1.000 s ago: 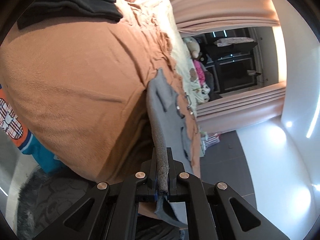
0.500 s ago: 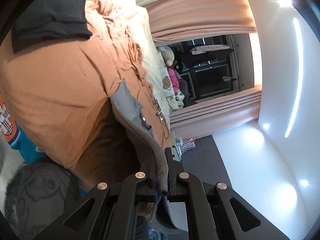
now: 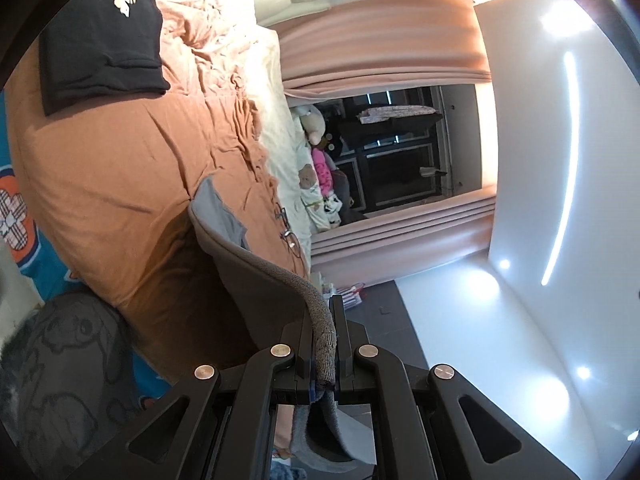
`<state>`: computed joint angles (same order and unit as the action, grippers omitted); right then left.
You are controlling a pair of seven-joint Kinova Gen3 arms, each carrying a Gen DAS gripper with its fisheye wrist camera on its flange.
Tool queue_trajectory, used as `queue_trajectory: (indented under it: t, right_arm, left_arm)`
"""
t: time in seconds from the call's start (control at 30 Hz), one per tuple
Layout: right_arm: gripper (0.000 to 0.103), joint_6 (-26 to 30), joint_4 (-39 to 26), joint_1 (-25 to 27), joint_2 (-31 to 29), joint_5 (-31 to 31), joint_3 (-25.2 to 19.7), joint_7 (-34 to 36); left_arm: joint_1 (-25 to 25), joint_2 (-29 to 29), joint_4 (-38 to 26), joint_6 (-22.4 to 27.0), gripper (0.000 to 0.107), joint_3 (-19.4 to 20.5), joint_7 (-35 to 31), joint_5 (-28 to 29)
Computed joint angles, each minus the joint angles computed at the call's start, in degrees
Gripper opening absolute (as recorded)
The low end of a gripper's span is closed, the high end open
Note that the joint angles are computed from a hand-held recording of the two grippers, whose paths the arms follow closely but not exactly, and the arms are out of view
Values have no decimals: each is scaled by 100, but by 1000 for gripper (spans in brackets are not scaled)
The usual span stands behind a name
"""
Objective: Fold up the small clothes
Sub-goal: 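Lift the hem with both grippers and fold it up toward the collar, then lay the hem down over the shirt body with both grippers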
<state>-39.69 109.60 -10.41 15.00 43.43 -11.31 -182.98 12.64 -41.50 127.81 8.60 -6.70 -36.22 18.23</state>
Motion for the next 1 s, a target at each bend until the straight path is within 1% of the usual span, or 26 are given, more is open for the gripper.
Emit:
queue_trajectory:
  t: [0.07,0.2,0.33,0.53,0.63,0.7,0.9,1.0]
  right_arm:
    - [1,-1,-21,28,11,104,4,-35]
    - [1,8,-176,75,169,259,6,-97]
    - [1,73,-500,141,447,492,-11,-314]
    - [1,541,-1232,206,891,1021,-92,-956]
    - [1,766,-1580,185,1055,1200,-111,-1211]
    - [1,826,-1744,189,1121,1330,-138,-1347]
    - [1,1203,-2638,-5,1525,1869,-80,-1967]
    - [1,1426,-3054,-127,1721,2154,-1,-2316]
  left_arm:
    - [-163,-158,56,7,4,173,104,56]
    - [-332,-329,153,58,4,261,232,69]
    - [-257,-276,192,84,4,132,252,46]
    - [142,268,-60,-28,4,-234,32,-60]
    - [541,659,-248,-159,4,-598,-136,-74]
    - [753,884,-391,-161,4,-849,-236,-67]
    - [1376,1513,-918,-173,4,-1628,-612,41]
    - [1860,1800,-1225,-173,4,-2160,-883,153]
